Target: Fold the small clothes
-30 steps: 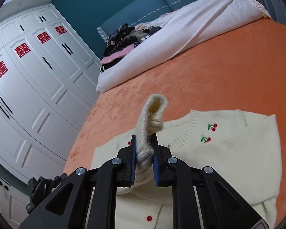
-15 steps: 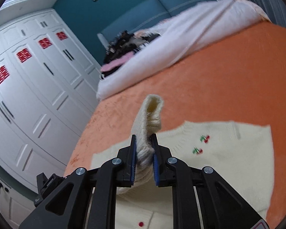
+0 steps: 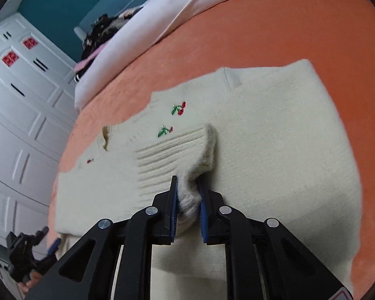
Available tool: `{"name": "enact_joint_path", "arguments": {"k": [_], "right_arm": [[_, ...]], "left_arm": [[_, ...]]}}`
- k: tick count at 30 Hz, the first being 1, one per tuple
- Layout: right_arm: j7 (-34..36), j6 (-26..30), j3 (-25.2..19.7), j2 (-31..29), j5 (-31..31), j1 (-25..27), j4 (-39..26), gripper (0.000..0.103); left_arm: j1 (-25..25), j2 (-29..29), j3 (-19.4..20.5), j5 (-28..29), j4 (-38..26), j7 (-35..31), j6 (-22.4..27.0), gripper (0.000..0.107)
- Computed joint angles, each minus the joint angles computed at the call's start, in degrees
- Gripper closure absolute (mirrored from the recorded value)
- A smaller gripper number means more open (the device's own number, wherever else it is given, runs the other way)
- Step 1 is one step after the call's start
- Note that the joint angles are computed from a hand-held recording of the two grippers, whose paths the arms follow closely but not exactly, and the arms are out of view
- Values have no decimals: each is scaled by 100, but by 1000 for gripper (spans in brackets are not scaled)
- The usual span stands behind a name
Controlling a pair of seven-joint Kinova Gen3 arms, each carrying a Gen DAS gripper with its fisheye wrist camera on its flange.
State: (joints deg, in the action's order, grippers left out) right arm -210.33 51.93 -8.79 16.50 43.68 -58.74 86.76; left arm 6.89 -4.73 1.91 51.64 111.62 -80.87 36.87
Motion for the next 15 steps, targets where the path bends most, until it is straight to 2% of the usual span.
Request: {"name": "enact_joint_path", "arguments": {"k": [2, 4, 6, 8, 9, 11, 12, 14, 15], "right_arm": [[-227, -3, -128, -15, 190, 90, 36, 89], [-85, 289, -405, 62, 141, 280, -256, 89], [-63, 393, -297, -20, 379, 90, -346, 89], [-64, 519, 4, -135, 698, -334, -413, 90], [72, 717, 5, -118, 717, -406, -542, 99], [191, 906, -164, 31, 477, -232, -512, 103], [110, 860, -335, 104, 244, 9, -378, 103], [-224, 669, -474, 46, 58, 172, -70, 103], [-291, 709, -427, -7, 104, 94, -63, 103]], "left_arm": [[-66, 198, 99, -19, -109, 2, 7, 66], [-213, 397, 268, -187, -236, 376, -135, 68], [-661, 423, 757, -484, -352, 842, -417, 75], [-963, 348, 1153, -950, -391, 1180, -661, 81], [-955, 280, 1203, -1177, -294, 1241, -859, 85], [-652, 292, 983, -1351, -50, 1128, -1129, 89], [-386, 318, 762, -1299, 148, 973, -1329, 99], [114, 195, 445, -1351, 407, 544, -1757, 99], [282, 190, 373, -1505, 449, 402, -1885, 99]]}}
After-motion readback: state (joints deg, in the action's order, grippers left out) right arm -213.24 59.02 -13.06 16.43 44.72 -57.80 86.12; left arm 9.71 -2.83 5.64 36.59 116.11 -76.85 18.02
